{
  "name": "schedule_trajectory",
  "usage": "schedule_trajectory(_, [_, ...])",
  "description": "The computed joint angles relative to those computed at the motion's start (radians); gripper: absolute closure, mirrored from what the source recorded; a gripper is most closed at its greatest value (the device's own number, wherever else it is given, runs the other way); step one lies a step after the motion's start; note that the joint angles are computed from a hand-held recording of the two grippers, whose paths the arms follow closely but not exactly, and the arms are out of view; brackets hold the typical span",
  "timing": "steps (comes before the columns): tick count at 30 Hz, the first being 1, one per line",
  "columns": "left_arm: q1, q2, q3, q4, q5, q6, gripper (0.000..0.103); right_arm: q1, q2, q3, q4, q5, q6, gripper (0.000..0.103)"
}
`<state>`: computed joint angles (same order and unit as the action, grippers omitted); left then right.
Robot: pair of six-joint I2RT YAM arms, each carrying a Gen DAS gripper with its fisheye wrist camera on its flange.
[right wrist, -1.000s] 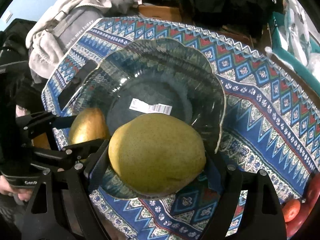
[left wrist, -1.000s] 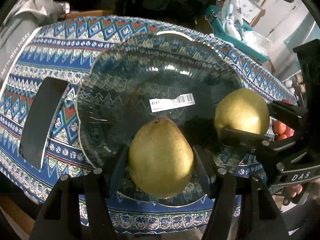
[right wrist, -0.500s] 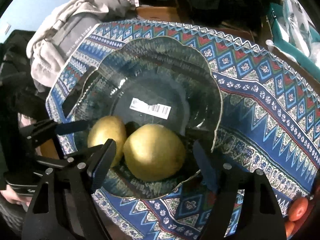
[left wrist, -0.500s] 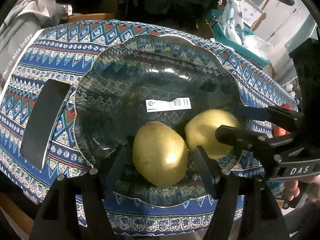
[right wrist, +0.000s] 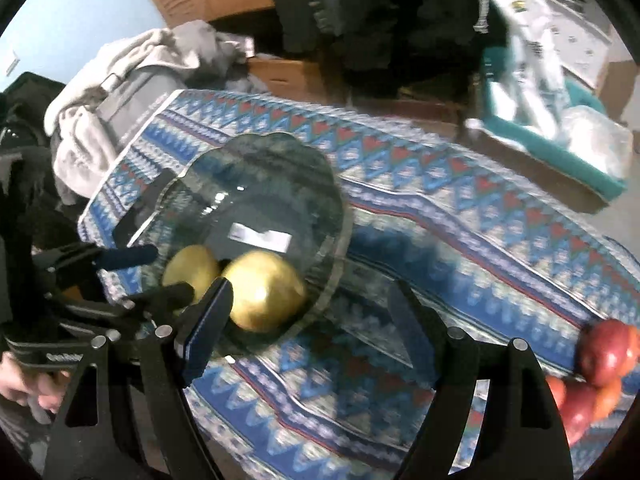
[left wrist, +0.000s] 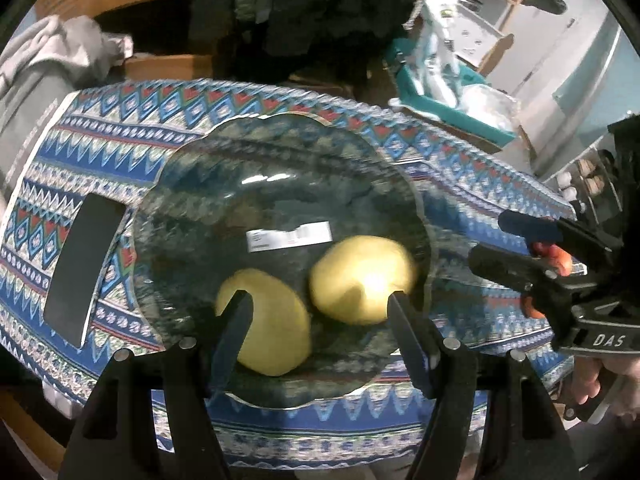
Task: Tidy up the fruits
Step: 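Open both tools to release the pears and move back to the fruit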
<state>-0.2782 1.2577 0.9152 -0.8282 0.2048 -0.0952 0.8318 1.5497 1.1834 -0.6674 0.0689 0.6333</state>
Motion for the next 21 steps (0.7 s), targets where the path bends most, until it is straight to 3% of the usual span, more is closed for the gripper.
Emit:
schedule_trajectory(10, [-0.269,-0.012,0.092,-0.028,-0.081,-0.151,0.025,-0.015,-0.237,-0.128,-0.197,0.126,0.039,0.023])
schedule_trajectory(21, [-0.515,0.078,0.201,-0.052,-0.201,-0.268,0.023,-0.076,-0.508,-0.251,-0.409,0.201,0.076,0.023])
